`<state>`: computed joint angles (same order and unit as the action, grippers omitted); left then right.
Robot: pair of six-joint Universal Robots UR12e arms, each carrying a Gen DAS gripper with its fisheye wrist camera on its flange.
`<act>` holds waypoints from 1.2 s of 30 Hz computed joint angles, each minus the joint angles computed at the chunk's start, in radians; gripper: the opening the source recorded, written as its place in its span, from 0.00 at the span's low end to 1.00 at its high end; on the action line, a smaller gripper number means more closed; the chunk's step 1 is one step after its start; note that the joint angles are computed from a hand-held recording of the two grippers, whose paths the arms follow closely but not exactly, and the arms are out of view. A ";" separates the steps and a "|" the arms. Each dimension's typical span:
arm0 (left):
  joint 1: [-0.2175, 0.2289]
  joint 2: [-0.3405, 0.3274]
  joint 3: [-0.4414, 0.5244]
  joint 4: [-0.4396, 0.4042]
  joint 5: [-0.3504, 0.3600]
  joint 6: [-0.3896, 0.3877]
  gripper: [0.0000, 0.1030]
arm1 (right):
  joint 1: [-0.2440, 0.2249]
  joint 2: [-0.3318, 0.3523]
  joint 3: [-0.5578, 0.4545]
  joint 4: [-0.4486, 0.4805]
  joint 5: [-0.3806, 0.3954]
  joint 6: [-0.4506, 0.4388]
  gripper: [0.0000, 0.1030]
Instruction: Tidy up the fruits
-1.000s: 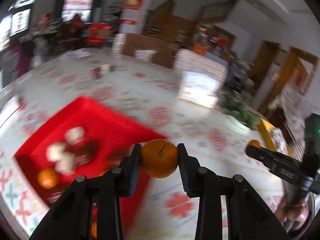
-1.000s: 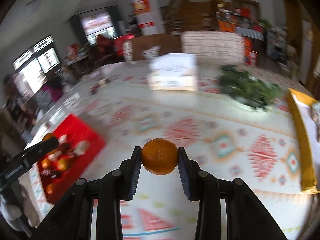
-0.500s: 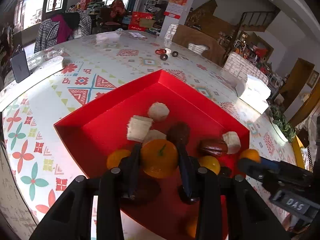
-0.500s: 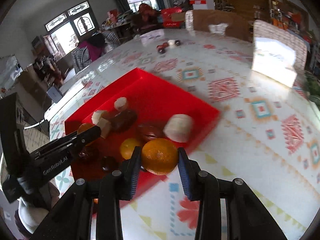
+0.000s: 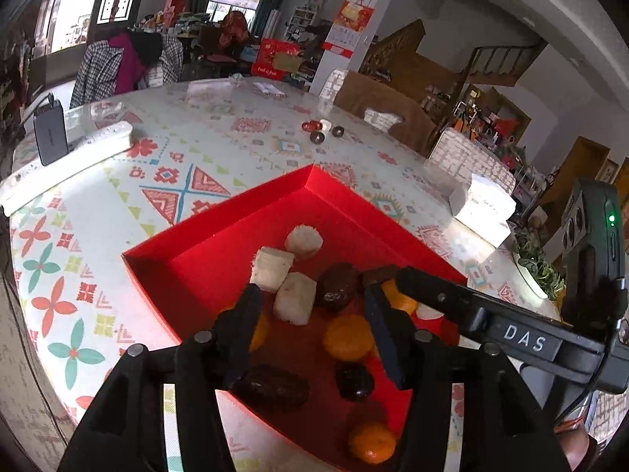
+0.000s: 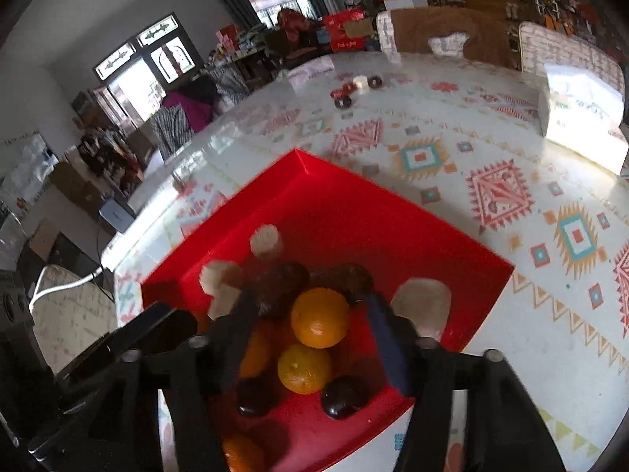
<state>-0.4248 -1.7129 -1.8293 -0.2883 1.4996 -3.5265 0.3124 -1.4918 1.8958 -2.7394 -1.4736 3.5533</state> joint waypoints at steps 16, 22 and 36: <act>-0.201 -0.002 -0.013 0.272 0.511 0.158 0.99 | 0.021 -0.194 0.157 -0.023 -0.262 0.082 0.67; -0.271 -0.013 -0.015 0.409 0.663 0.218 1.00 | 0.061 -0.250 0.226 -0.035 -0.351 0.144 0.71; -0.284 0.014 -0.022 0.221 0.605 0.143 1.00 | 0.160 -0.264 0.263 -0.022 -0.499 0.148 0.82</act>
